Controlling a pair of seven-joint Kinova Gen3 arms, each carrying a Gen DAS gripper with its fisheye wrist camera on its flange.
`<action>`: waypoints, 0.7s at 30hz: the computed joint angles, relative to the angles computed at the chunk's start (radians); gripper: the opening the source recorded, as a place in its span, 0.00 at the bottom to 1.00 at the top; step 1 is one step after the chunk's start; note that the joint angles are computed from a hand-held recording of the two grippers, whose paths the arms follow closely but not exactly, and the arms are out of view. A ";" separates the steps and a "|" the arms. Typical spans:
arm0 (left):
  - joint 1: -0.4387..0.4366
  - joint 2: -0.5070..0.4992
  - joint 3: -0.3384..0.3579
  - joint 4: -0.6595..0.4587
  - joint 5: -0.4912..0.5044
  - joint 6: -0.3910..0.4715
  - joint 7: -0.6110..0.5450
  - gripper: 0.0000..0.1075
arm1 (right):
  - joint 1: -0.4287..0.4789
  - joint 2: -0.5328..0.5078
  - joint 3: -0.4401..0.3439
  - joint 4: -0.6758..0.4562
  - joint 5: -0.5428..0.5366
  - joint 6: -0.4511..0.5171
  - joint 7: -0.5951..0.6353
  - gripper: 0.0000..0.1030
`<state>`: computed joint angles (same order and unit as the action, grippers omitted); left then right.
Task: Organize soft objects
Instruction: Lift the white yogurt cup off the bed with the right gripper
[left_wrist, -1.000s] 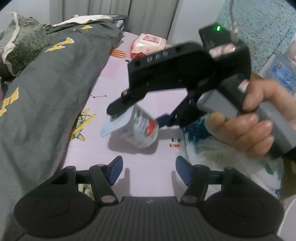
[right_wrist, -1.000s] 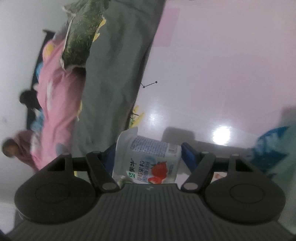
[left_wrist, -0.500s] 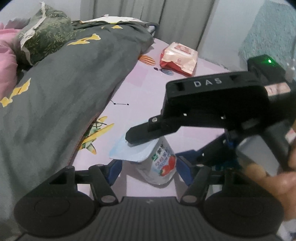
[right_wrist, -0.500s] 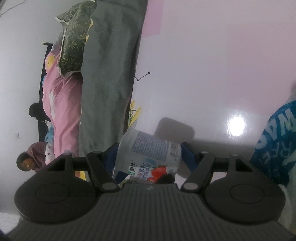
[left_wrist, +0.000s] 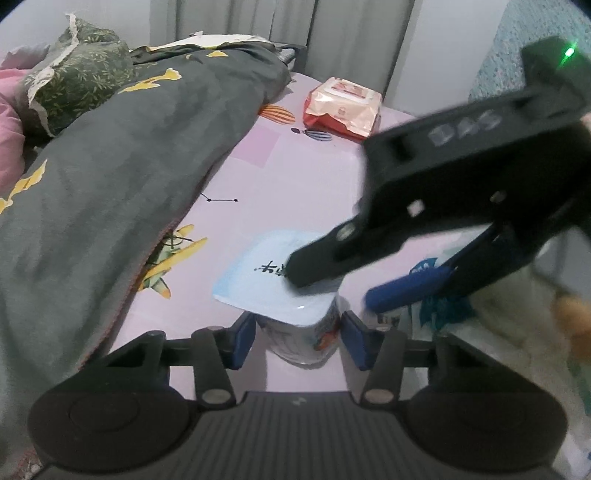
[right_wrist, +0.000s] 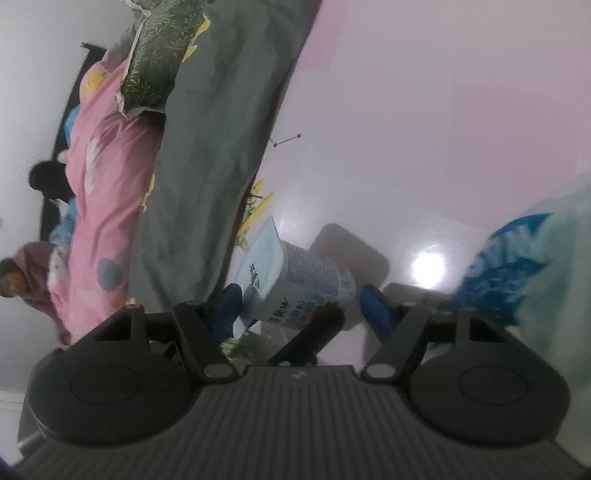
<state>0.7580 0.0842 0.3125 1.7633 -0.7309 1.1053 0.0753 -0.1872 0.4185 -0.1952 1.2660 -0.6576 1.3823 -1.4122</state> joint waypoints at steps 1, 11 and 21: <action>-0.001 0.001 0.000 0.000 0.004 -0.004 -0.002 0.47 | 0.002 -0.006 0.003 -0.004 0.006 0.001 0.002 0.68; 0.005 0.001 -0.002 0.008 0.018 -0.022 -0.019 0.47 | 0.023 -0.013 0.012 0.012 -0.010 -0.055 -0.010 0.47; 0.011 -0.019 0.020 -0.011 -0.010 0.014 -0.027 0.46 | 0.029 -0.055 -0.002 0.049 -0.044 -0.059 0.057 0.18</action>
<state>0.7691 0.0651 0.3328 1.7523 -0.7406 1.1190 0.0483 -0.1586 0.3634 -0.1974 1.3152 -0.7019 1.3236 -1.3554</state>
